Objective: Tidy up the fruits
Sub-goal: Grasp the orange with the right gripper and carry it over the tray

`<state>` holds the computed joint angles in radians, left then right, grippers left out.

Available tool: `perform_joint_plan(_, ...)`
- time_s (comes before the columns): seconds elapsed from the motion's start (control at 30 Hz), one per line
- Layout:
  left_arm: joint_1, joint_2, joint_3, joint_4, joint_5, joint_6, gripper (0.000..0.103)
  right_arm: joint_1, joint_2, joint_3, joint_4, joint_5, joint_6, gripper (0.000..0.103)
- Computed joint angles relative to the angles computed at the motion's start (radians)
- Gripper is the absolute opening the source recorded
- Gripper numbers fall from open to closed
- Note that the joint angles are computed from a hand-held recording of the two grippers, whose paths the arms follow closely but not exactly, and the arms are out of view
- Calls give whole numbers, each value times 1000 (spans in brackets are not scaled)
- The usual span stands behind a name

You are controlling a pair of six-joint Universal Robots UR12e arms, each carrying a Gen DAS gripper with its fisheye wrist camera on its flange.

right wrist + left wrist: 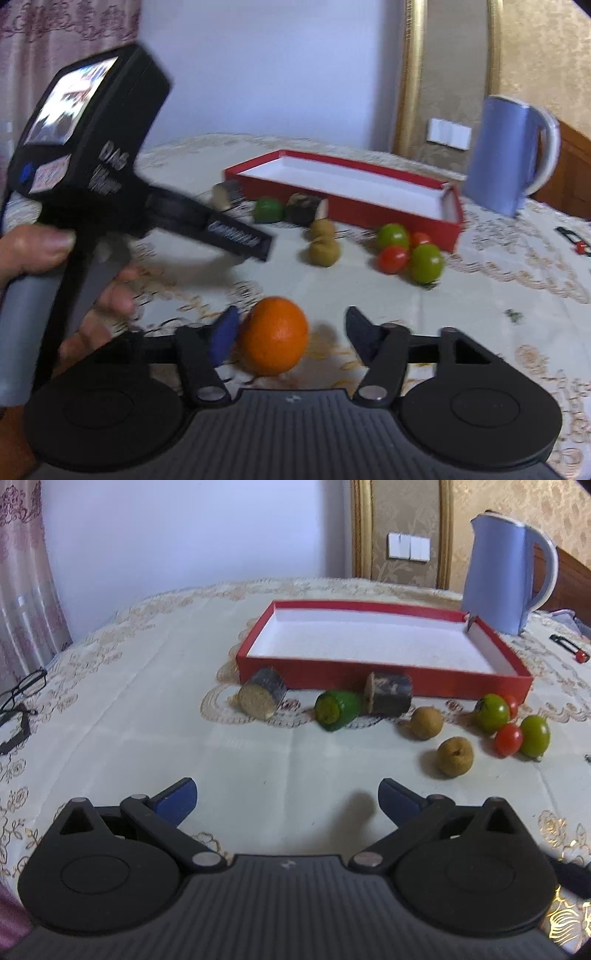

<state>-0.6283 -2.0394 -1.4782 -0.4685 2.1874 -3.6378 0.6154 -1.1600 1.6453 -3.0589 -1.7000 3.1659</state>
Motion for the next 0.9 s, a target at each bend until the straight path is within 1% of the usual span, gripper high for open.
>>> perform_joint_plan(0.07,-3,-5,-2,36,13,29,103,0,0,2,-2,27,-1,36)
perform_joint_plan(0.1,-4,-9,-4,63,17,48,103,-1,0,3,-6,39,-6,35)
perform_joint_plan(0.17,-3,-13,-7,103,20,75,103,1,1,2,-8,33,-12,35)
perform_joint_plan(0.27,1,-20,-7,142,17,87,103,-6,0,4,-12,43,7,35)
perform_joint_plan(0.4,17,-27,-7,211,-30,110,103,-19,-2,1,-34,25,39,35)
perform_joint_plan(0.53,30,-44,16,200,-60,110,103,-30,16,-32,-73,-36,25,35)
perform_joint_plan(0.67,39,-58,26,200,-91,135,103,-48,50,-92,-70,-79,21,35)
perform_joint_plan(0.73,43,-58,29,185,-113,134,103,-55,75,-130,-76,-107,5,35)
perform_joint_plan(0.8,46,-57,27,191,-121,129,103,-65,103,-179,-61,-129,-4,35)
perform_joint_plan(0.9,54,-52,24,173,-150,99,103,-83,148,-259,-3,-135,4,35)
